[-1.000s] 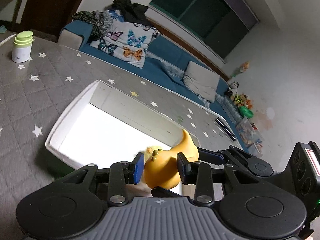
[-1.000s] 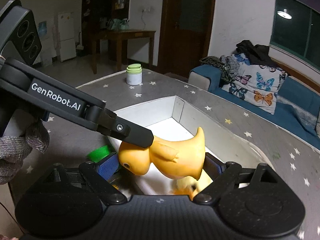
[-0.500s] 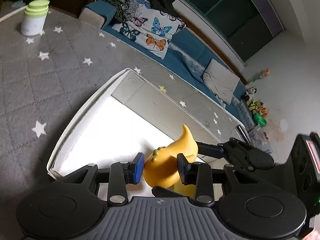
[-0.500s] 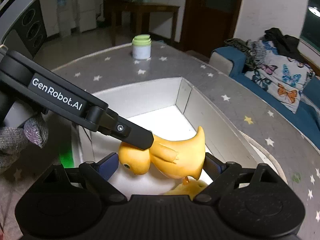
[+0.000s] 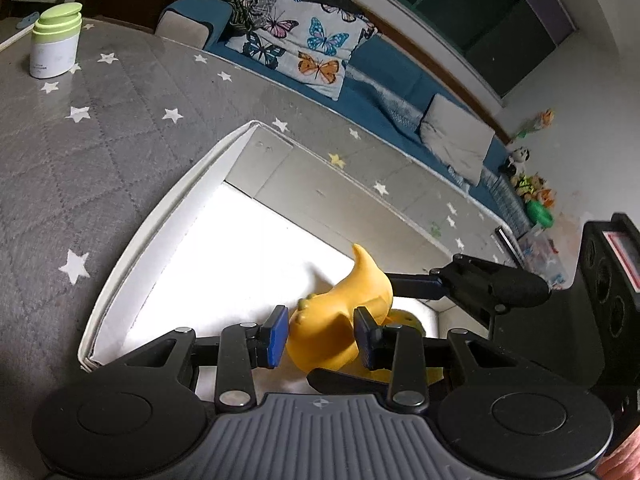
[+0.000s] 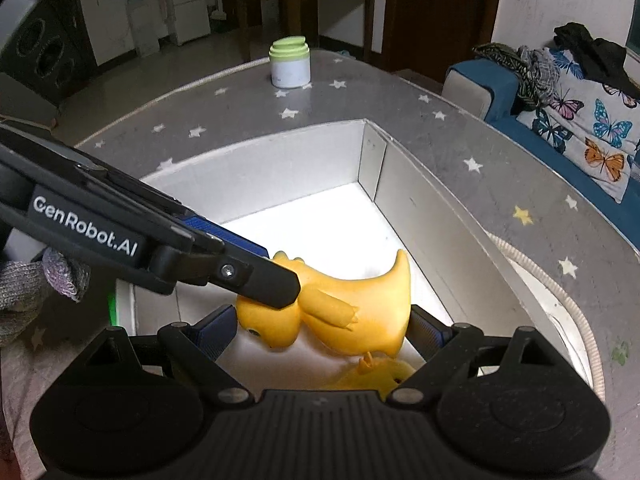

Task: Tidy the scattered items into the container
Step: 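Carry the rubber duck with the left gripper into the box and release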

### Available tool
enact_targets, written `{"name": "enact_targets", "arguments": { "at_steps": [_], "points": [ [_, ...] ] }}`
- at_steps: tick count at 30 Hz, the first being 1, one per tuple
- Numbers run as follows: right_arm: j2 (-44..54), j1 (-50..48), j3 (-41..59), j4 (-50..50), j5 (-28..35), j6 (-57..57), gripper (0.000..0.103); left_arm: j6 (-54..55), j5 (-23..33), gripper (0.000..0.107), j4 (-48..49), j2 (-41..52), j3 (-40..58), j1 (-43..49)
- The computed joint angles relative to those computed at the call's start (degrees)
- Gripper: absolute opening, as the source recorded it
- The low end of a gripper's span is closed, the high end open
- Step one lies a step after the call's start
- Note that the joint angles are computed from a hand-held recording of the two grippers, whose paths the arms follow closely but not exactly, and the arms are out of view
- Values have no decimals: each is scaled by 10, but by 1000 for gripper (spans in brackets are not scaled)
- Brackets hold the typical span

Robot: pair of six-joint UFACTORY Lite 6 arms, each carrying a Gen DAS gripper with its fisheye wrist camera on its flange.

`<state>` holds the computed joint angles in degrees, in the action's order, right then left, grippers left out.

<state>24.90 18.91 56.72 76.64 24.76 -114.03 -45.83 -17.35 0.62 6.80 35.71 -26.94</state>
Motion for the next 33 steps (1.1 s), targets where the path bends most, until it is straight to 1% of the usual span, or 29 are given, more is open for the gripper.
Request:
{"name": "enact_targets", "arguments": {
  "at_steps": [3, 6, 10, 13, 17, 20, 23, 25, 28, 33],
  "points": [
    [6, 3, 8, -24, -4, 22, 92, 17, 8, 38, -15, 7, 8, -4],
    [4, 1, 9, -37, -3, 36, 92, 1, 7, 38, 4, 10, 9, 1],
    [-8, -2, -4, -20, -4, 24, 92, -12, -1, 38, 19, 3, 2, 4],
    [-27, -10, -23, 13, 0, 0, 93, 10, -5, 38, -7, -10, -6, -3],
    [-61, -20, -54, 52, 2, -30, 93, 82, 5, 38, -84, -31, -12, -22],
    [-104, -27, -91, 79, 6, -59, 93, 147, 11, 38, -159, -57, -25, -39],
    [-167, -37, -144, 115, 16, -97, 93, 219, 13, 38, -245, -96, -47, -61],
    [-205, -47, -175, 124, 29, -107, 93, 290, 11, 38, -328, -127, -65, -84],
    [-288, -72, -242, 126, 61, -115, 93, 417, 3, 38, -480, -177, -93, -124],
    [-428, -119, -350, 91, 109, -100, 94, 589, -42, 38, -702, -258, -143, -214]
  ]
}}
